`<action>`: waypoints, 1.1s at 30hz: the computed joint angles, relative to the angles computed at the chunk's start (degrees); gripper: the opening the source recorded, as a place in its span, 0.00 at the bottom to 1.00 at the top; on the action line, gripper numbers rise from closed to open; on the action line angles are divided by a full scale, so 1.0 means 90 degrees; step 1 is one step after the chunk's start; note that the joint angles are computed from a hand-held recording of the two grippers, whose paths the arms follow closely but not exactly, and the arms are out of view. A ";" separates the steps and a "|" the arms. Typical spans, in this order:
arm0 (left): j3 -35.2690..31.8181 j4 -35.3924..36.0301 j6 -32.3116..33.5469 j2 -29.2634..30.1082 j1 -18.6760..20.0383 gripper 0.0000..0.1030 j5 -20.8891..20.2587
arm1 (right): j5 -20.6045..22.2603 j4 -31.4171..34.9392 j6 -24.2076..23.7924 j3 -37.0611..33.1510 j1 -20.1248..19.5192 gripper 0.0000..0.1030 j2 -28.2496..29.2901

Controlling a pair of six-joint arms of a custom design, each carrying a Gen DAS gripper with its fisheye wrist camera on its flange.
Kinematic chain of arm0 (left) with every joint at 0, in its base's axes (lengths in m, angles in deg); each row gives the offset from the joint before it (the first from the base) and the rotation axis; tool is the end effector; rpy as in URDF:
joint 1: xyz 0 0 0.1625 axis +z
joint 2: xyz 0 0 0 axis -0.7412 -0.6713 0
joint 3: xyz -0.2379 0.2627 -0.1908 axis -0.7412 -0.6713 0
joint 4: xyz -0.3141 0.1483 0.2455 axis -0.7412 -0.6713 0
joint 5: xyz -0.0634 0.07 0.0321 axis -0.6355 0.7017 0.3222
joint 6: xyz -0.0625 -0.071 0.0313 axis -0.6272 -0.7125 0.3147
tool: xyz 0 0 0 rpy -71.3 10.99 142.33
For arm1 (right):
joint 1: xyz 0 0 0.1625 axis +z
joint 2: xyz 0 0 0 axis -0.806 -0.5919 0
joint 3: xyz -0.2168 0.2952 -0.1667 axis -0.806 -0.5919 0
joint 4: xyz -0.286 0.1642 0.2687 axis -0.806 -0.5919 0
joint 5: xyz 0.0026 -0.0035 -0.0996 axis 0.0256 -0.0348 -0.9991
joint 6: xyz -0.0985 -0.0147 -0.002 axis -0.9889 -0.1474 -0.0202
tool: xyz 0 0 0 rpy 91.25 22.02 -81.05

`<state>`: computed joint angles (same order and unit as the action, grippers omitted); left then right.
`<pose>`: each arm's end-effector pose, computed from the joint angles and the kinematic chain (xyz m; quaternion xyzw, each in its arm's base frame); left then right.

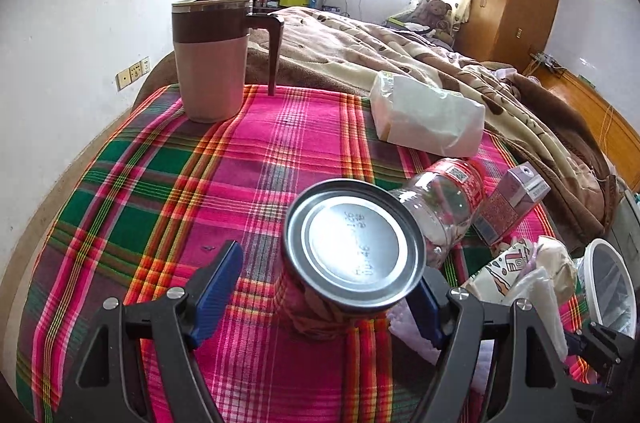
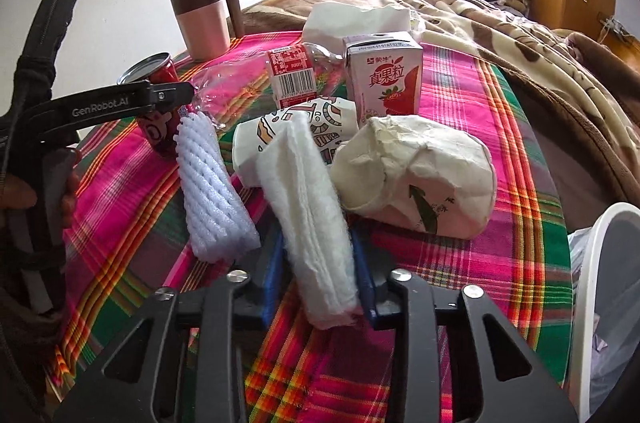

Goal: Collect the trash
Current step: 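Grasp the red can with the left tool while the right tool grasps the white folded towel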

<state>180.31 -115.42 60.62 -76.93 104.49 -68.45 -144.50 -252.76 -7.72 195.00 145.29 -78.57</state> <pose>-0.1391 -0.5726 0.0822 0.1859 0.8886 -0.3308 0.2576 0.1017 -0.4733 0.1036 0.1778 -0.8892 0.2947 0.3016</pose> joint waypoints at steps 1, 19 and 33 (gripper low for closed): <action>-0.0004 -0.0008 -0.0014 0.0000 0.0009 0.72 -0.0033 | 0.0026 -0.0013 0.0012 0.0006 -0.0012 0.26 -0.0009; 0.0290 -0.0249 -0.0071 -0.0119 -0.0164 0.56 0.0073 | 0.0461 -0.0164 0.0307 0.0233 -0.0116 0.20 -0.0214; 0.1069 -0.0546 -0.0216 -0.0572 -0.0699 0.56 0.0130 | 0.0768 -0.0488 0.0514 0.0591 -0.0142 0.20 -0.0496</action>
<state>189.93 -120.33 58.68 -82.08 98.19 -67.28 -137.59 -257.15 -3.09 200.32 144.02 -83.03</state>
